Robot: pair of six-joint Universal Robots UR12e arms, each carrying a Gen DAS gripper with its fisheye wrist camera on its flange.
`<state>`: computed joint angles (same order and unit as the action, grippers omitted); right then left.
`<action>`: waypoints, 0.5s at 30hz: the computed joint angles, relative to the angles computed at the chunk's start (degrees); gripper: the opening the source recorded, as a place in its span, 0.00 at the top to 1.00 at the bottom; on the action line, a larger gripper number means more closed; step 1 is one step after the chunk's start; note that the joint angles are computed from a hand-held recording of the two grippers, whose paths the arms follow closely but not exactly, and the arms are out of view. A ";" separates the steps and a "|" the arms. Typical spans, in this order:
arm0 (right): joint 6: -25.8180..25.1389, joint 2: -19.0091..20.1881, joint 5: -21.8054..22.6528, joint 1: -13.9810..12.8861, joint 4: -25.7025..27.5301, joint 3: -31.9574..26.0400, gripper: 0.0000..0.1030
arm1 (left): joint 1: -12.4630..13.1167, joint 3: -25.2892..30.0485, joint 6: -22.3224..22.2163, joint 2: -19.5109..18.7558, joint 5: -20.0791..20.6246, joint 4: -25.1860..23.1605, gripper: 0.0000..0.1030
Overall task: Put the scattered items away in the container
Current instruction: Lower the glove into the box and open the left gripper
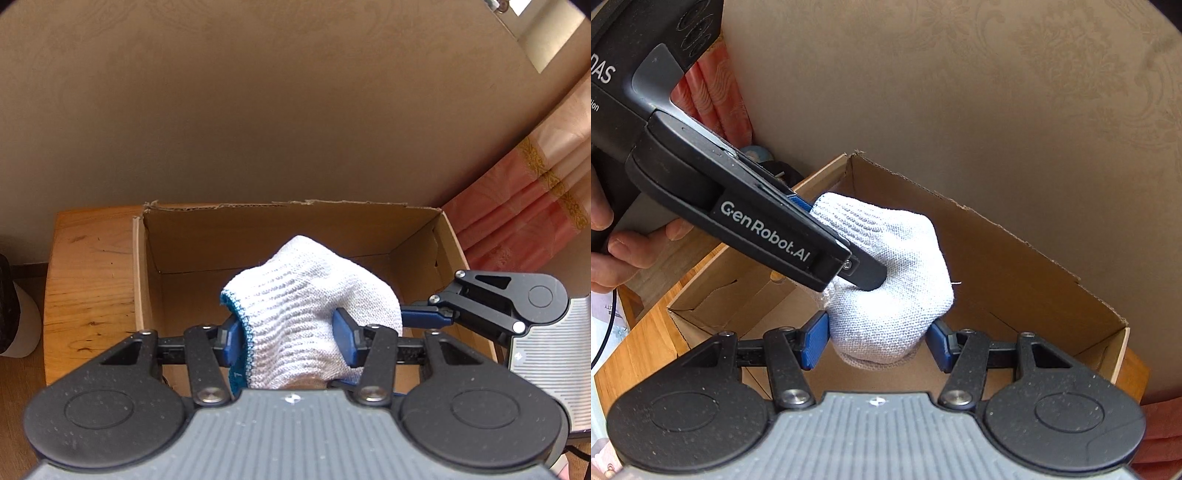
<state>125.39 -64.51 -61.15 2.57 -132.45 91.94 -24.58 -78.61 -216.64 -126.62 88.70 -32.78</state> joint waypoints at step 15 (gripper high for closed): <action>2.95 3.52 -1.88 0.90 4.79 -3.86 0.40 | 0.44 4.99 1.64 -3.19 1.05 -8.29 0.50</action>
<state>128.34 -60.99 -63.03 3.47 -127.65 88.08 -24.14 -73.62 -215.00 -129.82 89.75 -41.07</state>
